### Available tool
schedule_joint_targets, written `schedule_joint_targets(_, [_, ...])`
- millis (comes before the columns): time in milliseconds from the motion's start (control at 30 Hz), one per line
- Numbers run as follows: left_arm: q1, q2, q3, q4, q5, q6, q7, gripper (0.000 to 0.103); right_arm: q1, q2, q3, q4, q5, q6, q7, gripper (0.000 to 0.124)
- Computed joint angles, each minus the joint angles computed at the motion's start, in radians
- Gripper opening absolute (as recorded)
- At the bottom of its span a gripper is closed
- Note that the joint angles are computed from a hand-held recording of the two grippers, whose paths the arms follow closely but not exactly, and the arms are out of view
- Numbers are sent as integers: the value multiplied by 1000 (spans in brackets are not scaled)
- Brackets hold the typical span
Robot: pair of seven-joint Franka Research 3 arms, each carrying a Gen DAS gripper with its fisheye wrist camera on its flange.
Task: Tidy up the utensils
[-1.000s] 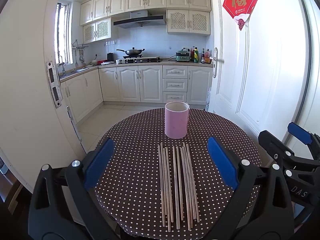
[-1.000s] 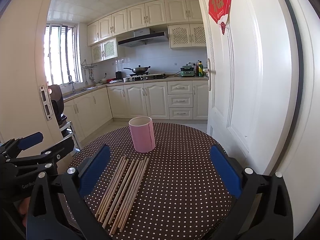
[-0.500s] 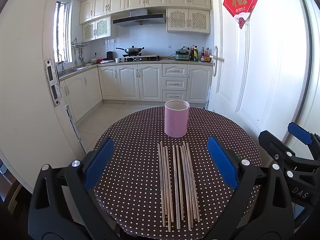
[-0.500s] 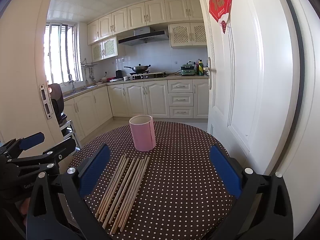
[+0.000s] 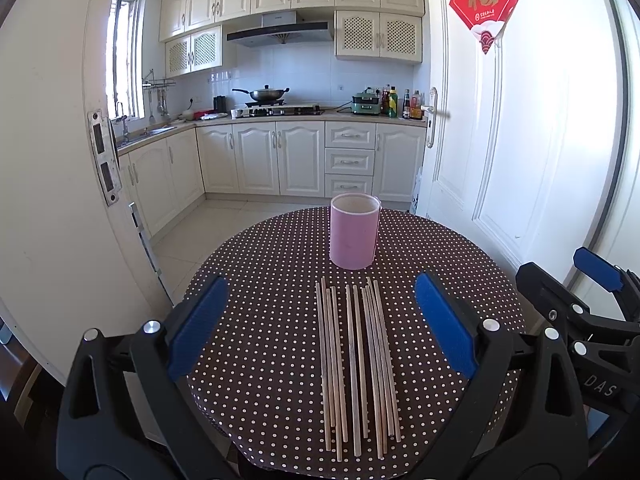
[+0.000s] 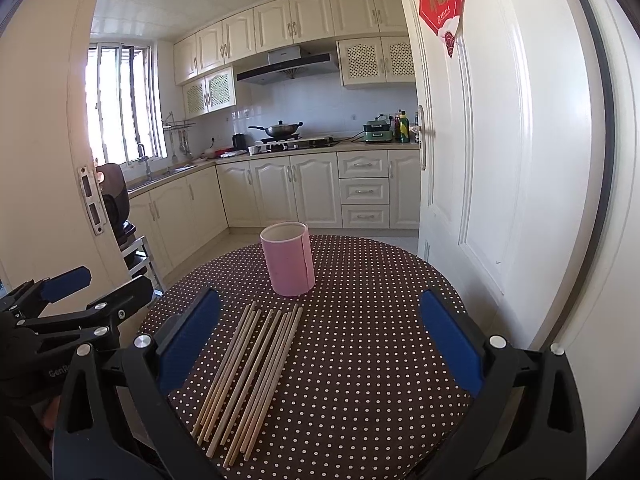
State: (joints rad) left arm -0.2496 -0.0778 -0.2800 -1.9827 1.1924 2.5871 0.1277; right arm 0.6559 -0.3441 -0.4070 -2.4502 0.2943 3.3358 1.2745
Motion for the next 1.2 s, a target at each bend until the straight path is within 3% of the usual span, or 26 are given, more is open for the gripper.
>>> schedule_joint_targets(133, [1,9,7,0,-36,17,29,93,94,-8,-91,-3,-6,8,4,96])
schedule_joint_targets(467, [2,28,20,0,-124,29,105,93,41,23,-32,31,89,-75,-40,96])
schedule_joint_targets(500, [2,31,21,1,-134,29,112,93,65,22,-53,35,104,-80,-55,96])
schedule_joint_targets(600, [3,39,26,2,-174,39,145,93,255,-16,-219,38,167,-84,-141,96])
schedule_joint_targets(633, [3,42,27,1,-187,38,155,93,268,-13,-231,41,177,-89,-147,96])
schedule_joint_targets(800, [1,57,34,3,-255,28,198,93,123,43,-100,65,217,-137,-138,96])
schedule_joint_targets(1000, [0,77,42,3,-328,19,244,93,7,103,0,100,262,-177,-128,96])
schedule_joint_targets(1133, [2,96,50,9,-398,18,293,93,-149,149,131,125,238,-212,-52,96])
schedule_joint_targets(1200, [2,109,54,14,-431,14,318,93,-283,171,238,142,146,-261,73,96])
